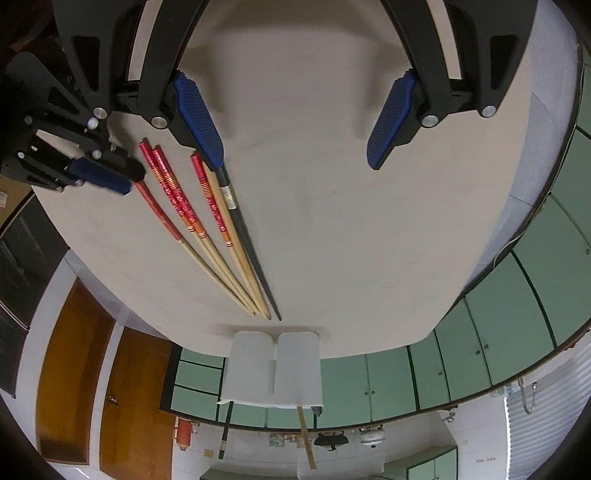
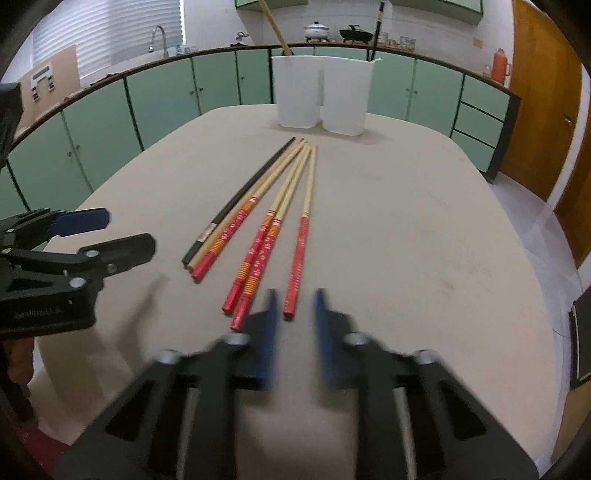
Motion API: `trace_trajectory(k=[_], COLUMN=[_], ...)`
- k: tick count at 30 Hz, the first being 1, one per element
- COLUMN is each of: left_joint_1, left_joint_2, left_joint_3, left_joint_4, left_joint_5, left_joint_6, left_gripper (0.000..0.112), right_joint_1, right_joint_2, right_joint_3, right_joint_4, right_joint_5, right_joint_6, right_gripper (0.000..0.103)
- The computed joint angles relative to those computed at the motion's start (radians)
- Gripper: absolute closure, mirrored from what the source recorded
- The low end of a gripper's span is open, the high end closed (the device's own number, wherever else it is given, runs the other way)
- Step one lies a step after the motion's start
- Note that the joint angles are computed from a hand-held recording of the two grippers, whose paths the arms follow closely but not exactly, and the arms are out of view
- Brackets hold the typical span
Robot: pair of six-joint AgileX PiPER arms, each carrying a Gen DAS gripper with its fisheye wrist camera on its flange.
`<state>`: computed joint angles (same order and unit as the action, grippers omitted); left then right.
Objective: Organize utensils
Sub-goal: 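Bring both tools back down to the remaining chopsticks on the mat, then close the right gripper on a red-patterned chopstick while the left tool moves to the black chopstick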
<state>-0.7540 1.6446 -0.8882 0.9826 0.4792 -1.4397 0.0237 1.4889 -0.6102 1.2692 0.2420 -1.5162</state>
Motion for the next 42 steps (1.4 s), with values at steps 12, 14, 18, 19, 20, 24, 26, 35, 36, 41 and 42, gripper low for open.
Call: trace_trajectory(k=[12,14,18,19,20,24,26,35,36,41,42], left_joint_1=[0.004,0.011,0.006,0.007,0.007,0.009,0.02,0.02,0.017,0.007,0.007], left_joint_2=[0.079,0.082,0.105,0.109,0.115,0.111,0.097,0.087,0.09,0.092,0.091], left_joint_3=[-0.07,-0.075,-0.102,-0.105,-0.11,-0.113,-0.097,-0.076,-0.077,-0.07,-0.066], left_joint_4=[-0.1,-0.123,-0.138,-0.132,-0.125,-0.127,-0.122,-0.09,-0.08,-0.014,-0.004], left_joint_5=[0.002,-0.009,0.002,0.007,0.013,0.042,0.053,0.041,0.037,0.008,-0.007], left_joint_6=[0.103,0.124,0.147,0.146,0.139,0.133,0.113,0.059,0.05,0.002,-0.005], left_gripper=[0.034,0.034,0.034,0.034,0.033,0.033,0.033,0.035,0.039,0.069,0.082], right_joint_1=[-0.089,-0.097,-0.11,-0.113,-0.115,-0.124,-0.126,-0.136,-0.135,-0.138,-0.133], right_joint_2=[0.014,0.017,0.023,0.022,0.022,0.024,0.025,0.023,0.023,0.033,0.033], right_joint_3=[-0.027,-0.027,-0.031,-0.029,-0.029,-0.03,-0.031,-0.028,-0.025,-0.021,-0.02], right_joint_4=[-0.067,-0.056,-0.042,-0.039,-0.036,-0.031,-0.03,-0.014,-0.005,0.062,0.066], right_joint_5=[0.039,0.046,0.062,0.065,0.068,0.078,0.08,0.108,0.106,0.108,0.102], right_joint_6=[0.069,0.055,0.038,0.032,0.028,0.021,0.02,0.001,-0.01,-0.084,-0.088], right_gripper=[0.098,0.098,0.098,0.098,0.098,0.098,0.098,0.094,0.094,0.097,0.097])
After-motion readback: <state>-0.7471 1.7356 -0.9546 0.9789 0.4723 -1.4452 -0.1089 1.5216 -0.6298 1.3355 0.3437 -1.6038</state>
